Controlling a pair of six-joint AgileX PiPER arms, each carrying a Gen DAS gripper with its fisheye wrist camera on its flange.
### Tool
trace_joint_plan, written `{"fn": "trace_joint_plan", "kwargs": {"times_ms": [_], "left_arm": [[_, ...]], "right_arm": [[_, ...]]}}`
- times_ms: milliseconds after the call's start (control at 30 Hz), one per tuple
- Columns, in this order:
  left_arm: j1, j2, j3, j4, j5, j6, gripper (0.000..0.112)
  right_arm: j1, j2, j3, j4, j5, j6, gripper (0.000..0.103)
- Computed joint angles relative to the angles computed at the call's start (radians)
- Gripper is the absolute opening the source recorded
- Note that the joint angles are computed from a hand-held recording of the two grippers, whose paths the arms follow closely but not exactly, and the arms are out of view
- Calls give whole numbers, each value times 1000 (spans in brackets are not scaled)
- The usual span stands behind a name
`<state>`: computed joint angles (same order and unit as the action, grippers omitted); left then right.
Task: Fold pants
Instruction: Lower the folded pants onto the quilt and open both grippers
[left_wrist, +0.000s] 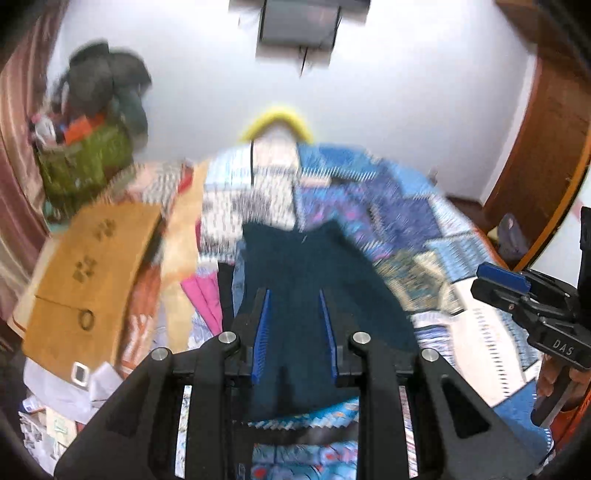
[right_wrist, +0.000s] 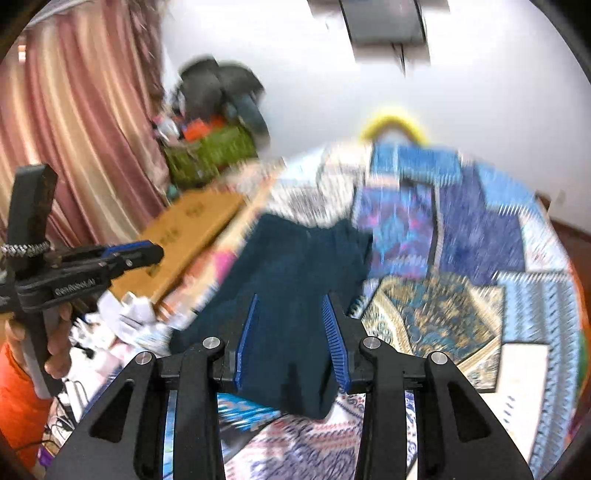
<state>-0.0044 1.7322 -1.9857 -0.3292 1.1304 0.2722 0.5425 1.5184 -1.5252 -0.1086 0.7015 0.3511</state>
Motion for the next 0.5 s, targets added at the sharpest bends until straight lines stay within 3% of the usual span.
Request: {"fn": "trace_joint_plan", "kwargs": {"times_ms": [233,300,400,500], "left_arm": [[6,-402,204,-28,-73,14,25],[0,-512,259,-15,-91,1,31],[-17,-653,335,13,-113,-33,43],[-53,-758,386,67,-117,-80,53]], "right_arm": [[356,-252,46,-521,75,428,33],[494,-285,57,-697,140,559,33],[760,-305,67,-972,321,728,33],[939,-299,81,-1134,475,818,33]]}}
